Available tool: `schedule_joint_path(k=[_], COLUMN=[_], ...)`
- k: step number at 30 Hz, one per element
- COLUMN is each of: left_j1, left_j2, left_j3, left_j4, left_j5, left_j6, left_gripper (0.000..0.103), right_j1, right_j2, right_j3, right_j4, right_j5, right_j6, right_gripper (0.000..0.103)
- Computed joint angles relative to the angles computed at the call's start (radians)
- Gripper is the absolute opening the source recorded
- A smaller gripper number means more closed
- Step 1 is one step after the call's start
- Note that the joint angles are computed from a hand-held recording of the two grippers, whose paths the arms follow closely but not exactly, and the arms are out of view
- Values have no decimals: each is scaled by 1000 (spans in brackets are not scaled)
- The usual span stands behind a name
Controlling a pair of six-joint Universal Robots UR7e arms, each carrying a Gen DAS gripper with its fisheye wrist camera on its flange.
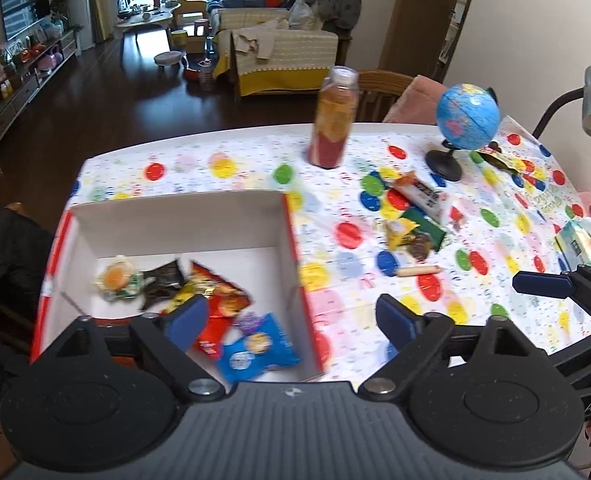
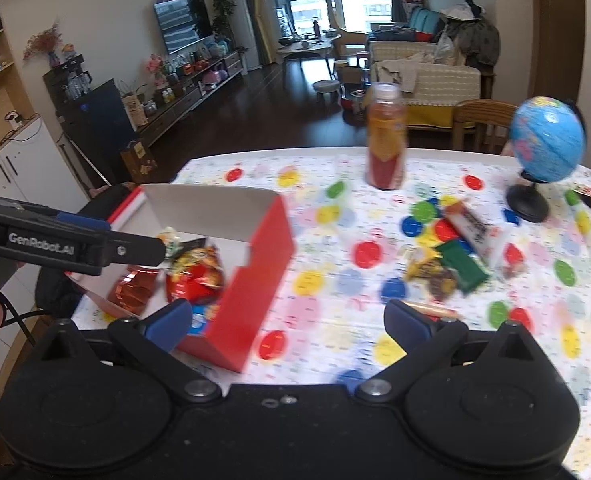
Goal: Organize snacks
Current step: 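Withdraw both tools from the box back toward the snacks on the table, then grasp the yellow snack packet with the left tool while the right tool grasps the white snack bag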
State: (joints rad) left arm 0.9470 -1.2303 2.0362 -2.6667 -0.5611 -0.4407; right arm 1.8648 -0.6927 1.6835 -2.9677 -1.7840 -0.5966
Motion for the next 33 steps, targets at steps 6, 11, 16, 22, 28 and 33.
schedule_joint_path(k=[6, 11, 16, 22, 28, 33], left_j1=[-4, 8, 23, 45, 82, 122], left_j2=[116, 221, 327, 445, 537, 599], left_j3=[-76, -168, -272, -419, -559, -664], left_j4=[-39, -26, -12, 67, 126, 178], left_j5=[-11, -13, 6, 42, 23, -6], left_j6=[-16, -41, -56, -99, -112, -126], left_gripper=[100, 100, 100, 100, 100, 100], right_j1=[-57, -105, -147, -186, -210, -211], right_j2=[-38, -52, -49, -4, 81, 183], right_j3=[-22, -67, -128, -264, -440, -611], right_j4=[28, 67, 118, 210, 308, 392], right_j5=[1, 12, 23, 24, 22, 6], right_j6=[-37, -74, -127, -156, -175, -226], right_gripper=[103, 103, 102, 100, 99, 97])
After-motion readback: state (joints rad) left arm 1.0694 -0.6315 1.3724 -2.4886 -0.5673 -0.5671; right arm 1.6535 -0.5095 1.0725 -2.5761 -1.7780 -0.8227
